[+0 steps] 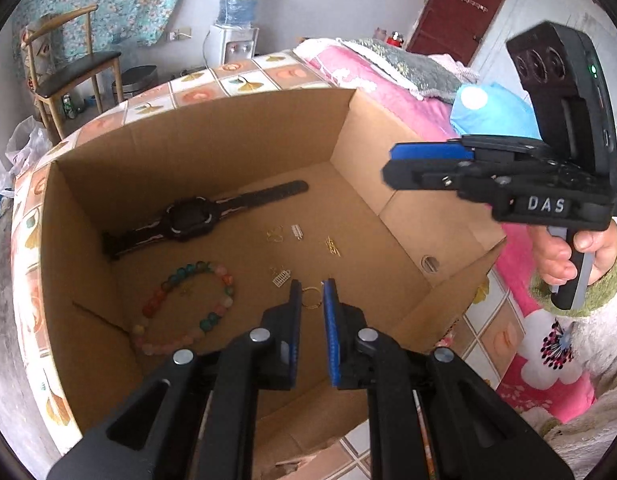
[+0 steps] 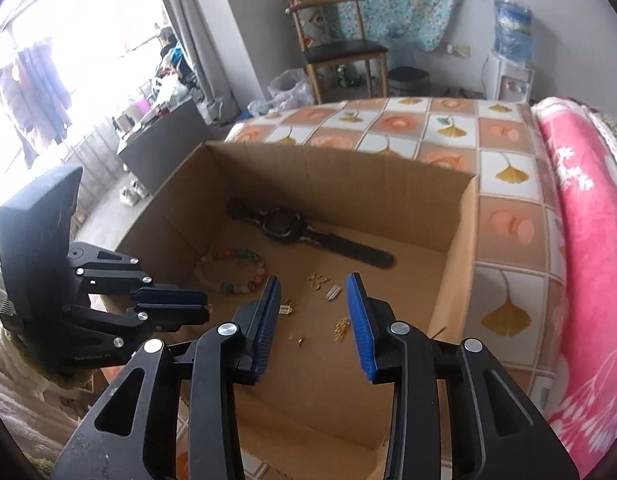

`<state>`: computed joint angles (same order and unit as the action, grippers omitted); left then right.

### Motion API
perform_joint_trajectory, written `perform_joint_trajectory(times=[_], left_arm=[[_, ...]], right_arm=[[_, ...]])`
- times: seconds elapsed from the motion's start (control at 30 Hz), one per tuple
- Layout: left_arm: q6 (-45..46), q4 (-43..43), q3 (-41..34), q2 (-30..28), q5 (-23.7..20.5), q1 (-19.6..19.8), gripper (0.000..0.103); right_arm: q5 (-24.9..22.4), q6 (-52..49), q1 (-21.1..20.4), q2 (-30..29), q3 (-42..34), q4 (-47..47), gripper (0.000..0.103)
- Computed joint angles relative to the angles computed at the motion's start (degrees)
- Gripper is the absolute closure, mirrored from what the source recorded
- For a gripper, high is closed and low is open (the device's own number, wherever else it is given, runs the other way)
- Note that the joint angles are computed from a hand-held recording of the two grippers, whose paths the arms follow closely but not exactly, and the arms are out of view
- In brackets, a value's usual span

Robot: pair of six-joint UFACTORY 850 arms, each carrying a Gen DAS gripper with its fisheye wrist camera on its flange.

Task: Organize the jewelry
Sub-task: 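Open both grippers to drop the gold rings into the box, then move both tools out of the box to the pink bead bracelet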

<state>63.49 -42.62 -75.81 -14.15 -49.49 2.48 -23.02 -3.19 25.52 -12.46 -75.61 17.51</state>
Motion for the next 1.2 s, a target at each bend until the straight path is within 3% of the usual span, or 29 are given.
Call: perform_joint_trajectory(times=[0.4,0.77,0.93,1.07,1.2], left_arm=[[6.54,-9.47,5.00,6.82,1.19,4.50,0.074],[19.93,-23.28,15.67,17.45,2.17,11.50,0.054],[25.75,-22.97,20.25,21.22,-1.55,12.71,0.041],[26.21,-21.01,22.50,22.02,-4.55,11.44,0.038],[24.59,-19.15,24.47,21.72,-2.14,7.30,0.038]], right_arm=[[5.25,17.40,0.63,7.88,5.50,-14.56,0.057],[9.44,51.20,3.12,19.42,17.73,-40.04,0.054],[8.08,56.34,4.15,22.01,22.74,-40.12,0.054],[6.61,53.78,4.31,21.98,25.10,-33.52,0.054],[5.22,54.98,4.69,20.85,26.09,-31.90,0.056]])
